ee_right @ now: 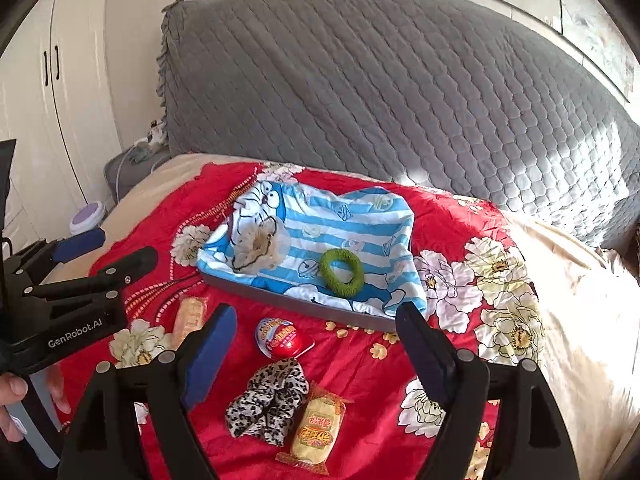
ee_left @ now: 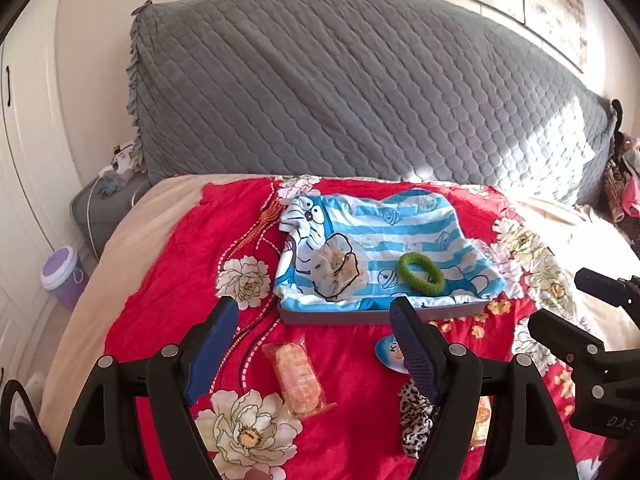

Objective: Organize objects

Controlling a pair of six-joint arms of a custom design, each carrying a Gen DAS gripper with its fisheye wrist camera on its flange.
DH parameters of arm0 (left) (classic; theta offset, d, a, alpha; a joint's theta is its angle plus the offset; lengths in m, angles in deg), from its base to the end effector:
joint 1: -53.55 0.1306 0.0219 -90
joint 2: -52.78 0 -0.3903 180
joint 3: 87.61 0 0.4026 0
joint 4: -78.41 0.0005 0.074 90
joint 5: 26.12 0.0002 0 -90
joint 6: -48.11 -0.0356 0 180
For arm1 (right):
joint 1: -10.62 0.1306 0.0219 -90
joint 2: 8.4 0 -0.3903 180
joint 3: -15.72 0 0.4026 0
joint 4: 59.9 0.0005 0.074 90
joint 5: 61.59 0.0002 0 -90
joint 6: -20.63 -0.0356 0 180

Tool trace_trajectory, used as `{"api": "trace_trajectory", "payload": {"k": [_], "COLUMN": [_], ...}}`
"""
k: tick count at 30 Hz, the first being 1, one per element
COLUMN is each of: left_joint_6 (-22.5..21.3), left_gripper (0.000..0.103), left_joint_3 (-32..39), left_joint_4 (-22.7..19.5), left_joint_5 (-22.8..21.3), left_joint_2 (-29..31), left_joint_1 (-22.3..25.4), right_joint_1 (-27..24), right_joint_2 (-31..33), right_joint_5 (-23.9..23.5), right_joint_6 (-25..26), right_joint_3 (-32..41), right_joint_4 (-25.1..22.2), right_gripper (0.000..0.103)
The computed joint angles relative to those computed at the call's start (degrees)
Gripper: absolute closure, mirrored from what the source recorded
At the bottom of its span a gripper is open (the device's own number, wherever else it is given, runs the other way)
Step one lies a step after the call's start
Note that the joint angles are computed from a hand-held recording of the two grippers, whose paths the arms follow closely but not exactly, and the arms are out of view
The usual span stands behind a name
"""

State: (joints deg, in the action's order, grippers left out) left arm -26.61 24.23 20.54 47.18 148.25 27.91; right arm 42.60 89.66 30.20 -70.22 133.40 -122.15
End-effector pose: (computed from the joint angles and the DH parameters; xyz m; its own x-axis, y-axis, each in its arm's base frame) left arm 0.4786 -0.2189 0.5608 -0.6343 0.0245 -0.7727 0.0552 0.9984 -0.0137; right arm 0.4558 0.2827 0.5779 -0.5820 -0.3459 -0.7360 -0.5013 0.8652 -0.0102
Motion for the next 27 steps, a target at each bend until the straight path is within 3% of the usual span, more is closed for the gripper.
{"api": "trace_trajectory", "payload": {"k": [12,27], "left_joint_6": [-1.03,-1.93], "left_gripper": [0.023,0.022], "left_joint_3": [-2.41,-8.14], "left_joint_4": [0.26,0.90], "left_joint_5": [0.74,2.56], "left_joint_2": [-2.73,-7.38], "left_joint_1": [-0.34,1.21], "right_joint_1": [0.58,5.17], "right_joint_2": [-3.83,-7.54], "right_joint_5": [1.34,7.90], "right_joint_6": [-2.82,-1.58], "right_joint_3": [-3.88,-9.55], "right_joint_4": [1.78,2.72], "right_gripper": [0.012,0.006]}}
